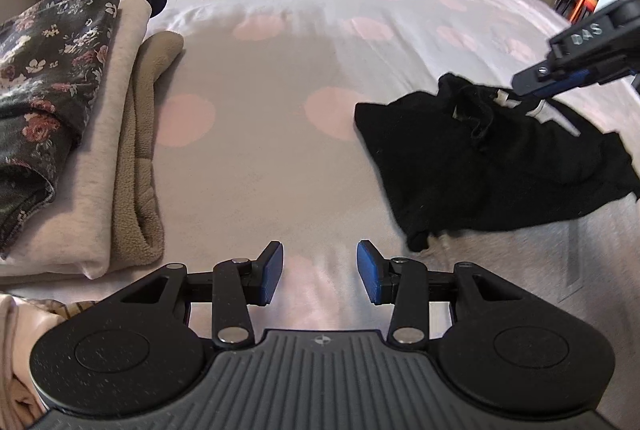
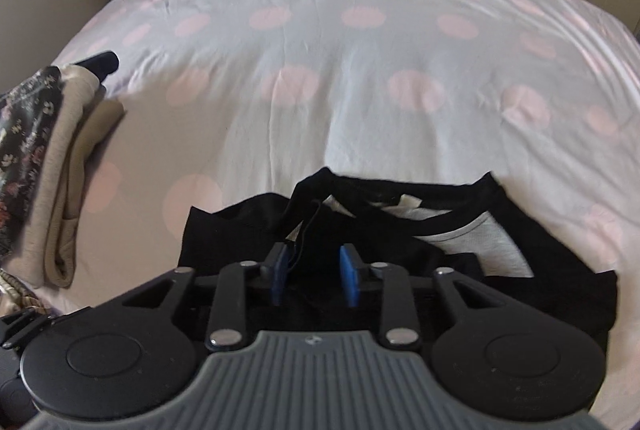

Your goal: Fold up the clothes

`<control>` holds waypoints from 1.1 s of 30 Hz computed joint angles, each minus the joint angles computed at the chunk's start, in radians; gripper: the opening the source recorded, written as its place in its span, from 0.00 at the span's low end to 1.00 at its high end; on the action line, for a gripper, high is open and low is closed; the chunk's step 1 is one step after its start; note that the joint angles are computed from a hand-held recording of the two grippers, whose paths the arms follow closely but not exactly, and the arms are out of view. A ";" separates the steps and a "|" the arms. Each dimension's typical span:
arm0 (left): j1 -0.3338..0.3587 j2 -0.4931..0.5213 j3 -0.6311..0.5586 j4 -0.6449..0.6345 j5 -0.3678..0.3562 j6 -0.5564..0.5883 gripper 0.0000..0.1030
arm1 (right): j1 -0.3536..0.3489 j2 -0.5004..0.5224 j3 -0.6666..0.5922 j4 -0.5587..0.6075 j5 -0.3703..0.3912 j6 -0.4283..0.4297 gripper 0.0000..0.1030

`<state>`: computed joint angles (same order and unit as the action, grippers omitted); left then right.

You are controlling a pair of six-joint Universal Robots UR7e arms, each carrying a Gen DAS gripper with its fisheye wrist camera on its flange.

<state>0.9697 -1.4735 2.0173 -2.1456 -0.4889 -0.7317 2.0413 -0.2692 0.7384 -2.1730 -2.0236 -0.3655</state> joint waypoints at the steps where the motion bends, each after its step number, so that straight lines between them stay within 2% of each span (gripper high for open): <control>1: 0.001 0.002 -0.003 0.012 0.002 -0.003 0.38 | -0.002 0.017 -0.013 0.006 -0.002 0.004 0.33; 7: 0.012 0.011 -0.007 0.037 -0.002 -0.004 0.40 | -0.006 0.115 -0.104 0.015 -0.034 0.005 0.46; 9: 0.014 0.011 -0.006 0.042 -0.001 -0.006 0.40 | -0.005 0.151 -0.140 0.007 -0.072 -0.007 0.45; 11: 0.018 0.008 -0.005 0.044 0.000 -0.011 0.40 | -0.007 0.180 -0.177 0.028 -0.111 0.001 0.40; 12: 0.019 0.007 -0.005 0.046 0.000 -0.016 0.40 | -0.009 0.188 -0.188 0.039 -0.122 0.007 0.29; 13: 0.020 0.005 -0.004 0.044 0.000 -0.016 0.40 | -0.012 0.182 -0.177 0.027 -0.119 0.006 0.23; 15: 0.021 0.005 -0.002 0.032 0.000 -0.013 0.40 | -0.018 0.159 -0.155 0.018 -0.099 0.006 0.10; 19: 0.019 0.007 0.002 0.008 -0.005 0.005 0.40 | -0.028 0.099 -0.124 0.043 -0.042 0.052 0.10; 22: 0.016 0.008 0.003 -0.001 -0.007 0.012 0.40 | -0.027 0.040 -0.081 0.058 0.028 0.095 0.09; 27: 0.012 0.006 0.004 -0.001 -0.002 0.009 0.40 | 0.000 -0.045 0.014 0.071 0.158 0.098 0.09; 30: 0.009 0.004 0.004 0.002 0.002 0.004 0.40 | 0.021 -0.049 0.051 0.062 0.158 0.062 0.09; 33: 0.010 0.000 0.010 -0.012 0.005 0.012 0.40 | 0.014 -0.026 0.062 0.071 0.160 0.099 0.09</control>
